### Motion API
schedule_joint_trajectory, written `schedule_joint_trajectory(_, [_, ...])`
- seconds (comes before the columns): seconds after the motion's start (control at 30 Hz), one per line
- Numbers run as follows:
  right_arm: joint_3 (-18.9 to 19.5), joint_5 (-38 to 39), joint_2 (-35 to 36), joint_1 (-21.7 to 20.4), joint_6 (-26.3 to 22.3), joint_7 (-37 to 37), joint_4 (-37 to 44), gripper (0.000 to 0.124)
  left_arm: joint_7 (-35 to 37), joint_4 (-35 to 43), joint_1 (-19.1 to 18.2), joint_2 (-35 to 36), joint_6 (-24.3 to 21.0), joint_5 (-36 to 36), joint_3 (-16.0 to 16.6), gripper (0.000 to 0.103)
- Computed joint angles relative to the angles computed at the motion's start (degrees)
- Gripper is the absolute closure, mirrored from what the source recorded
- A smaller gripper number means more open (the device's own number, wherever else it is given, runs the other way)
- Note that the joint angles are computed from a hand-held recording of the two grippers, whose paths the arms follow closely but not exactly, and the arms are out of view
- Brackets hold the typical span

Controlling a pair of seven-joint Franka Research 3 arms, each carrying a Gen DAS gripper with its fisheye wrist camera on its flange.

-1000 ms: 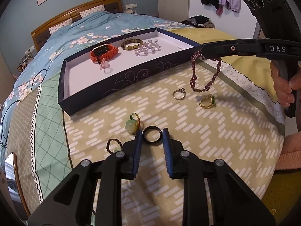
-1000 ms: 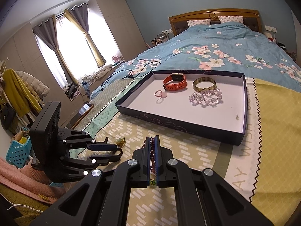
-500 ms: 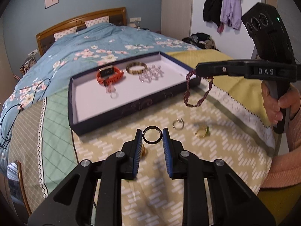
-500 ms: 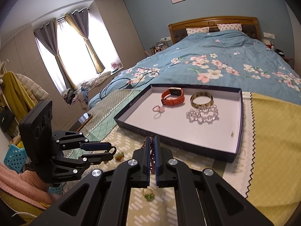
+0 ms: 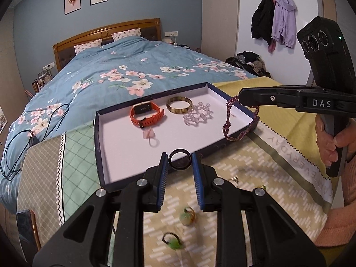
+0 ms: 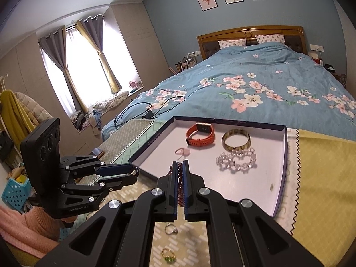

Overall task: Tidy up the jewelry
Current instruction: 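Carry the black ring with the left tool while the right tool carries the necklace over the box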

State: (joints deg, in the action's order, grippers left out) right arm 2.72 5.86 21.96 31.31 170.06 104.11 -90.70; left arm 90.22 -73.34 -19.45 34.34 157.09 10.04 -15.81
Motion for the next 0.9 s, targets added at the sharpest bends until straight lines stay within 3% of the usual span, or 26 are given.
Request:
schedule_joint_trajectory(0.57, [-0.77,0.57,6.91,-1.36,-6.09,1.06,10.34,0.121,0.11,19.08,-3.00,11.36,-8.88,0.12,2.51,0.081])
schedule_joint_trajectory(0.9, [-0.49,0.86,10.42,-2.23,-9.72,0.96,15.39,0.121,1.04,34.51,-5.55,20.09,-16.74,-0.92,4.14,0.081])
